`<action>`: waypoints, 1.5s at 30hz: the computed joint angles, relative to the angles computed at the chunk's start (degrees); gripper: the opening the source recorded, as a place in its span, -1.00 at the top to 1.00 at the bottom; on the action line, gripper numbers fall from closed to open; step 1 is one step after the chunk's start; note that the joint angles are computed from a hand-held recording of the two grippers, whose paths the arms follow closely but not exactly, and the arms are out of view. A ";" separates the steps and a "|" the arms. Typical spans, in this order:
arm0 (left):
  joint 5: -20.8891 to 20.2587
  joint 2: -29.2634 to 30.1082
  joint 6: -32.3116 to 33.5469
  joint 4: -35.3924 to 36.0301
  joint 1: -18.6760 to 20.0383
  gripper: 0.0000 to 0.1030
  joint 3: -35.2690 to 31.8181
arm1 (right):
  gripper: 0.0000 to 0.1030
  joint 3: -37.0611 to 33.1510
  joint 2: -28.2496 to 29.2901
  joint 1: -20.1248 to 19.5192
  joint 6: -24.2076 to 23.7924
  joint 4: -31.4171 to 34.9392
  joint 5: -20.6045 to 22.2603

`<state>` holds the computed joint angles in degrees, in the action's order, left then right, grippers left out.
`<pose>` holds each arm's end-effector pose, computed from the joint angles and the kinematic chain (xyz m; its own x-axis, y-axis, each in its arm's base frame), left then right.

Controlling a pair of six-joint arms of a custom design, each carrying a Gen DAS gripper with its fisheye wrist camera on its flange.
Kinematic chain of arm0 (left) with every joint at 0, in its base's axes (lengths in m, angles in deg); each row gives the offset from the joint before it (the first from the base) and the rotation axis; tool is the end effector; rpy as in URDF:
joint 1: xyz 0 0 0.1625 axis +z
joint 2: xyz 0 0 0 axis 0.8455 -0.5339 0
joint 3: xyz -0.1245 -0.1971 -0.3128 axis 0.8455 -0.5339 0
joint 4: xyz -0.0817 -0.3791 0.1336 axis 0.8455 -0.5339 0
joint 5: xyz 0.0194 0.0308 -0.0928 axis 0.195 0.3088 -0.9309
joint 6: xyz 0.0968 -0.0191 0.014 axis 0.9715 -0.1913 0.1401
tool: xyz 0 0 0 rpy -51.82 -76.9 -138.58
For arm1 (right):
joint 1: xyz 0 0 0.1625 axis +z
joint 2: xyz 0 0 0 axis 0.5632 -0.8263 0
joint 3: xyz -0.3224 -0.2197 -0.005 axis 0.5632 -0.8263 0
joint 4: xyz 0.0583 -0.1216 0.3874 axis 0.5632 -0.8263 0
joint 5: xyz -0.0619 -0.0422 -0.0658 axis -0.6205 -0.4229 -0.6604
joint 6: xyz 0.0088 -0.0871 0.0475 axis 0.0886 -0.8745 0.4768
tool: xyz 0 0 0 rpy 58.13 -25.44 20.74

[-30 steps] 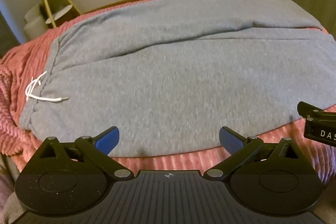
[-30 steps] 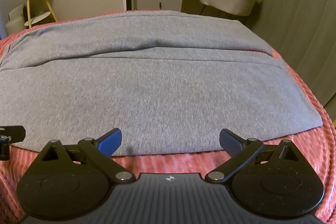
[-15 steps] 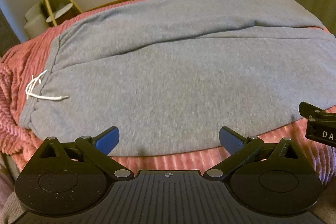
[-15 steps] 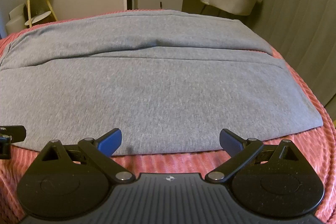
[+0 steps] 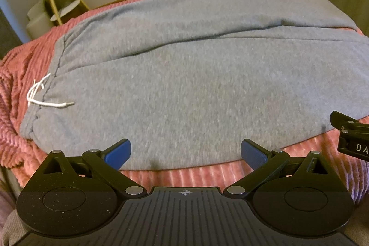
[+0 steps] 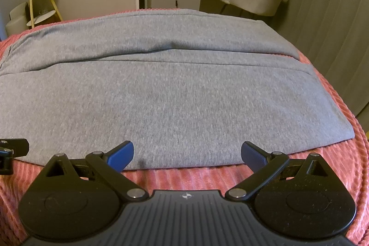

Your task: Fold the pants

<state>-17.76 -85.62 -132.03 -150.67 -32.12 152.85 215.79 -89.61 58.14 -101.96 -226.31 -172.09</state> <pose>-0.4971 -0.4703 -0.0167 -0.5971 0.1595 -0.7861 0.5286 0.8153 -0.2361 0.0836 -0.4195 0.3549 -0.6365 0.1982 0.7454 -0.4142 0.7274 -0.5471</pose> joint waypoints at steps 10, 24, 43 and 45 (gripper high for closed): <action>-0.44 0.32 0.06 0.45 0.29 -1.00 -0.53 | -0.93 -0.05 -0.13 -0.13 0.13 0.45 0.04; -0.98 0.73 0.22 0.46 0.72 -1.00 -0.91 | -0.93 -0.02 0.12 -0.06 0.06 0.36 -0.31; -1.61 0.80 0.58 0.10 1.01 -1.00 -0.91 | -0.93 -0.14 0.36 0.02 0.09 0.45 -0.63; -1.57 0.80 0.55 0.14 1.00 -1.00 -0.91 | -0.93 -0.12 0.32 0.00 0.08 0.49 -0.58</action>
